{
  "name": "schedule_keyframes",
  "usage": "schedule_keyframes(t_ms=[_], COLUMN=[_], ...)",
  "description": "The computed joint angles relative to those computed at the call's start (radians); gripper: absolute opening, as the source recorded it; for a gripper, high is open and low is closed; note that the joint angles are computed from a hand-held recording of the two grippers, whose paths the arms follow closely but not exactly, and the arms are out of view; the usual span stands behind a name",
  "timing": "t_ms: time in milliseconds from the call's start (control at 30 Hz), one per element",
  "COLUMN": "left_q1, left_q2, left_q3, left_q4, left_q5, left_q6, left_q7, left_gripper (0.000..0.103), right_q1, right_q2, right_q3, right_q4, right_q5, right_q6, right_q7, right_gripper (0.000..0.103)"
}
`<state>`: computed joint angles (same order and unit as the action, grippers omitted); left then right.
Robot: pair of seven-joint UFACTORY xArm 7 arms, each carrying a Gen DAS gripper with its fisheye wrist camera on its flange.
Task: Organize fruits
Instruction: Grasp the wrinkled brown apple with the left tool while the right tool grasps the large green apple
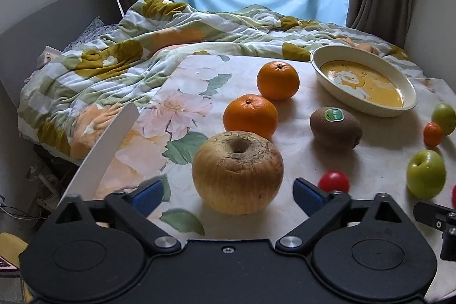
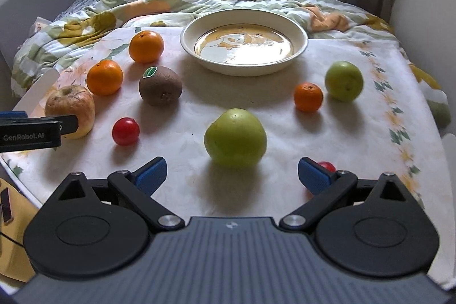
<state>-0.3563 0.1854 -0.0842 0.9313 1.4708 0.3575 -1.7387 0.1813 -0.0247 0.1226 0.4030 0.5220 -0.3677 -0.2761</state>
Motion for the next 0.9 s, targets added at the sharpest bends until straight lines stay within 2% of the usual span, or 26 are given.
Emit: schedule_keyframes(t_ms=[67,100,167,233,367,433,700,800,867,900], left_q1=[0.004,0.002,-0.001,0.001,0.001,-0.010,-0.011,-0.013,-0.014,-0.014], left_q2=[0.021,0.027,0.036,0.048,0.067,0.072,0.074,0.071,0.069,0.066], left_q3=[0.003,0.006,0.010,0.013,0.026,0.029,0.039,0.037,0.033,0.032], left_q4=[0.015,0.021,0.030,0.043,0.056,0.060,0.063,0.060,0.058,0.056], left_q5=[-0.006,0.000,0.014,0.002,-0.027,-0.028,0.000,0.012,0.013,0.015], left_q6=[-0.014,-0.016,-0.017,-0.020,-0.051,-0.042,-0.057,-0.052,-0.046,-0.044], left_q7=[0.012,0.012,0.008,0.019,0.040,0.048,0.027,0.015,0.013,0.009], left_gripper=[0.094,0.093,0.093,0.092,0.081,0.080,0.079,0.079,0.079,0.079], right_q1=[-0.012,-0.017,-0.005,-0.010,-0.001,-0.006,-0.019,-0.007,0.002,0.001], right_q2=[0.018,0.028,0.052,0.065,0.100,0.114,0.146,0.147,0.145,0.145], right_q3=[-0.030,-0.031,-0.034,-0.045,-0.062,-0.068,-0.088,-0.096,-0.102,-0.104], right_q4=[-0.003,-0.002,0.010,0.018,0.046,0.057,0.098,0.101,0.102,0.104], right_q5=[-0.142,-0.170,-0.144,-0.184,-0.193,-0.222,-0.293,-0.281,-0.267,-0.271], right_q6=[-0.005,-0.019,-0.042,-0.048,-0.050,-0.051,-0.015,-0.022,-0.025,-0.022], right_q7=[0.093,0.107,0.077,0.111,0.117,0.134,0.184,0.181,0.165,0.157], right_gripper=[0.103,0.103,0.103,0.103,0.103,0.103,0.082,0.081,0.074,0.073])
